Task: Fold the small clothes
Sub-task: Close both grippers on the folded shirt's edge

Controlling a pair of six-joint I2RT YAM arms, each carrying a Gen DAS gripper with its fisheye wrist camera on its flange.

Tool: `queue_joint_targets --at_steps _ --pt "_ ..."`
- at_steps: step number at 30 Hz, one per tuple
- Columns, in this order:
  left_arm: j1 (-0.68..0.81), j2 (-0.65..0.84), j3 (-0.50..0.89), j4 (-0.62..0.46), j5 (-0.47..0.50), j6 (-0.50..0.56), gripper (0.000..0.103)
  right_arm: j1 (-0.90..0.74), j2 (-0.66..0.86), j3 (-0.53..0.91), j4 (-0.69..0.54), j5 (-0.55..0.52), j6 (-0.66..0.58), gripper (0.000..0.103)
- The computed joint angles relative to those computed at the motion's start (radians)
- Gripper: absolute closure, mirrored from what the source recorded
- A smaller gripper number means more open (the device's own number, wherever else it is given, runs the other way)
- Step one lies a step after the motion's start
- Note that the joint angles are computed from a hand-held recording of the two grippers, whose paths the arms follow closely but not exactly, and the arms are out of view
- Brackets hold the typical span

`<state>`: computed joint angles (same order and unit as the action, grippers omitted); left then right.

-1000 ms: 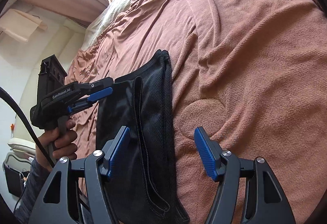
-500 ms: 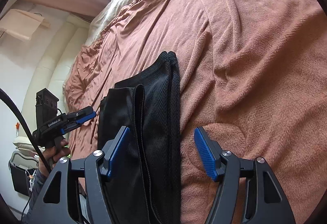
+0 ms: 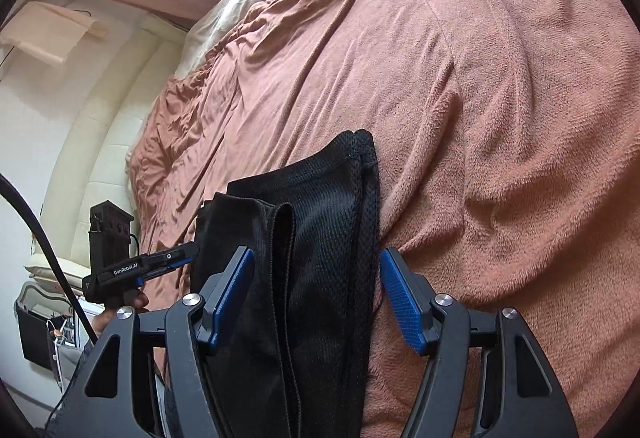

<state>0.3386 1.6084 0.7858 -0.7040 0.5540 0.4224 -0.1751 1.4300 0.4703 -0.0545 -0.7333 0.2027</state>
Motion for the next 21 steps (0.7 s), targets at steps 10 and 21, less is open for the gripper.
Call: queue_joint_targets --at_steps 10,21 --pt "-0.013 0.089 0.032 0.000 0.060 0.013 0.067 -0.007 0.196 0.134 -0.028 -0.137 -0.055 0.039" --pt "-0.059 0.149 0.059 0.060 0.112 -0.049 0.067 0.044 0.298 0.222 -0.023 -0.129 -0.103 0.057"
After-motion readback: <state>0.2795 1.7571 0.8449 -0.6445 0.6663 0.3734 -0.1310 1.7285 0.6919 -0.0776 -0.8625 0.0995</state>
